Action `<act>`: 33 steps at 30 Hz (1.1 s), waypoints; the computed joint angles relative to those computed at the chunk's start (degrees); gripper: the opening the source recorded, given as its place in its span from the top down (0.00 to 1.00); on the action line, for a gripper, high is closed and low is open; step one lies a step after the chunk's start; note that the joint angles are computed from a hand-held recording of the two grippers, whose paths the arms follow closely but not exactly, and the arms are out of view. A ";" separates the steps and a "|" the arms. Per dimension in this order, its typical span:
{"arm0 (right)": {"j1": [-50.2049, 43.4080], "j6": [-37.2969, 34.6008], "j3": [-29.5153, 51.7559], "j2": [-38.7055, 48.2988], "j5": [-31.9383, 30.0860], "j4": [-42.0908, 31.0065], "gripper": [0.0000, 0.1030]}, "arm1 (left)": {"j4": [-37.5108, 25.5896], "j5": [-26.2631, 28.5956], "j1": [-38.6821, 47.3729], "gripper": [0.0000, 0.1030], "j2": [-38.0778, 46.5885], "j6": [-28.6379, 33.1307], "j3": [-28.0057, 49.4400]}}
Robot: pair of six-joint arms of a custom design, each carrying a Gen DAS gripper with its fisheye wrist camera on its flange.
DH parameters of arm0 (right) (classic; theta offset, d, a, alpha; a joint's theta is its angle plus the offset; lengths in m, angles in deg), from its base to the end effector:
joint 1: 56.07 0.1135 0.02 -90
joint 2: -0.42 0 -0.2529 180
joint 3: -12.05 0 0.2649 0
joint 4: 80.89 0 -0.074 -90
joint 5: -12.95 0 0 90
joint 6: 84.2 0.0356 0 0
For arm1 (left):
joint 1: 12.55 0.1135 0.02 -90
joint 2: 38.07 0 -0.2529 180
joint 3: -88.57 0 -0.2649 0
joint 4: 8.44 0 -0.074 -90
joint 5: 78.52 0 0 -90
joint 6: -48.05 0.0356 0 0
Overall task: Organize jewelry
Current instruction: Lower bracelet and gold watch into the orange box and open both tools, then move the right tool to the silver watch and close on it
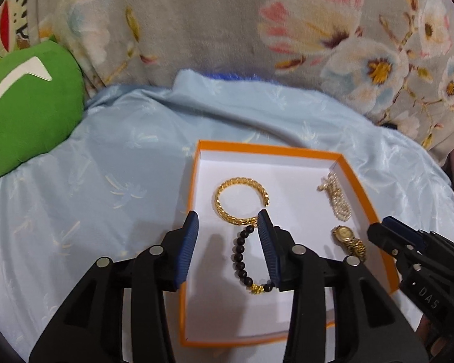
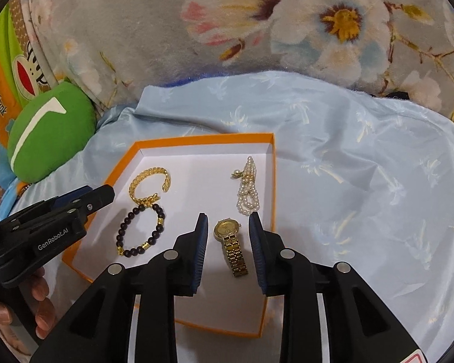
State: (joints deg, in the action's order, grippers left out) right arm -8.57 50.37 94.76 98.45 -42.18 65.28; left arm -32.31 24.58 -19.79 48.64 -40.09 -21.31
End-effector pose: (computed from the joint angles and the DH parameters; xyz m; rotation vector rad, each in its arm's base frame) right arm 0.2706 0.2652 0.2159 0.2035 2.2334 0.1114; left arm 0.3383 -0.0511 0.2198 0.3000 2.2538 -0.3096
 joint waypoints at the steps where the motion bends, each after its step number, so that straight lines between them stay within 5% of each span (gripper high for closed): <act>1: 0.98 0.71 -1.18 -1.76 0.92 -0.32 0.73 | -0.02 0.57 0.77 0.60 -2.18 0.10 -1.33; 9: 14.55 13.89 -7.57 -10.84 9.92 -11.09 0.73 | -5.14 5.09 10.11 0.50 -21.92 4.92 -14.86; 16: 26.08 28.98 -7.73 -7.12 11.42 -18.43 0.73 | -17.08 11.00 19.74 0.50 -37.55 12.77 -24.95; 24: 30.91 30.84 -2.66 0.10 10.09 -17.45 0.73 | -27.75 14.93 25.06 0.50 -46.98 18.44 -29.80; 33: 34.14 33.25 1.65 5.67 6.93 -15.15 0.73 | -32.06 16.86 30.60 0.40 -51.49 21.09 -31.07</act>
